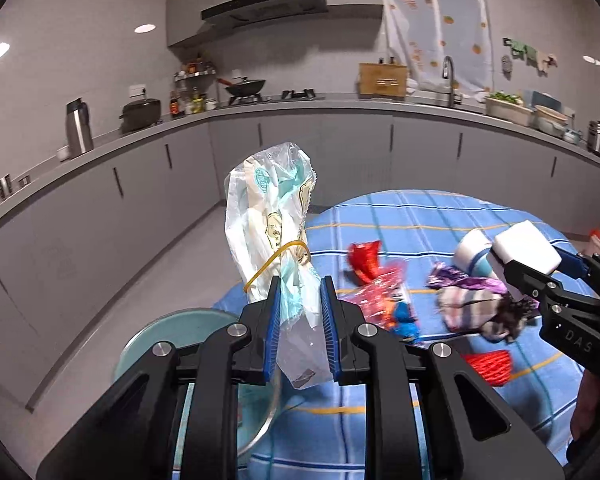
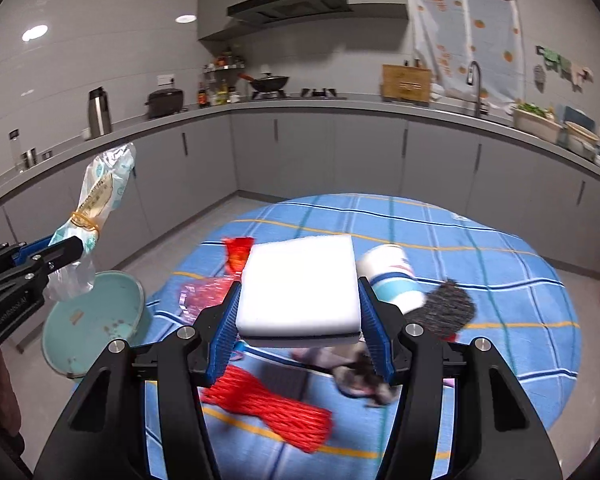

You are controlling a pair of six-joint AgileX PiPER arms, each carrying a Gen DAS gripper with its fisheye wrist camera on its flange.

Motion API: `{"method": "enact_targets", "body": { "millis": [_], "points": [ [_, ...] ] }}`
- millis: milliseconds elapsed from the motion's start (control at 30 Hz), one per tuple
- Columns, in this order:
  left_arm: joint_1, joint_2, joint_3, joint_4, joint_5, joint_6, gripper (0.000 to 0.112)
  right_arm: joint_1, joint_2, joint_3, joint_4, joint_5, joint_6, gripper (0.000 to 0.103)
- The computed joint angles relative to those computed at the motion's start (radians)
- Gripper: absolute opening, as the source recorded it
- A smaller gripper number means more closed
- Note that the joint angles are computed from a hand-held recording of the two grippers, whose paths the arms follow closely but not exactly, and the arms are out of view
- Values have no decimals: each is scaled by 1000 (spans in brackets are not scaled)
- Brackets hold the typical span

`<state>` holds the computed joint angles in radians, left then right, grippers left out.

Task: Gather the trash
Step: 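Carry the wrapper bag and sponge over the bucket and release both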

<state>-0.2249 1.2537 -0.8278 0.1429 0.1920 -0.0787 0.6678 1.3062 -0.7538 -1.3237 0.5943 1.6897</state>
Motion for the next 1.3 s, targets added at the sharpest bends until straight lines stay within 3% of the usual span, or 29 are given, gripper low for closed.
{"method": "enact_targets", "body": {
  "millis": [867,1133,1300],
  "points": [
    [342,52,40,-344,5,424,20,81,292,-299,24,-184,-96,56],
    [415,118,26,-442,-2,526,20,100,418,-435,119,-230,-225,56],
    [433,154,28,-508,-6,594,20,98,501,-531,265,-265,-389,56]
  ]
}}
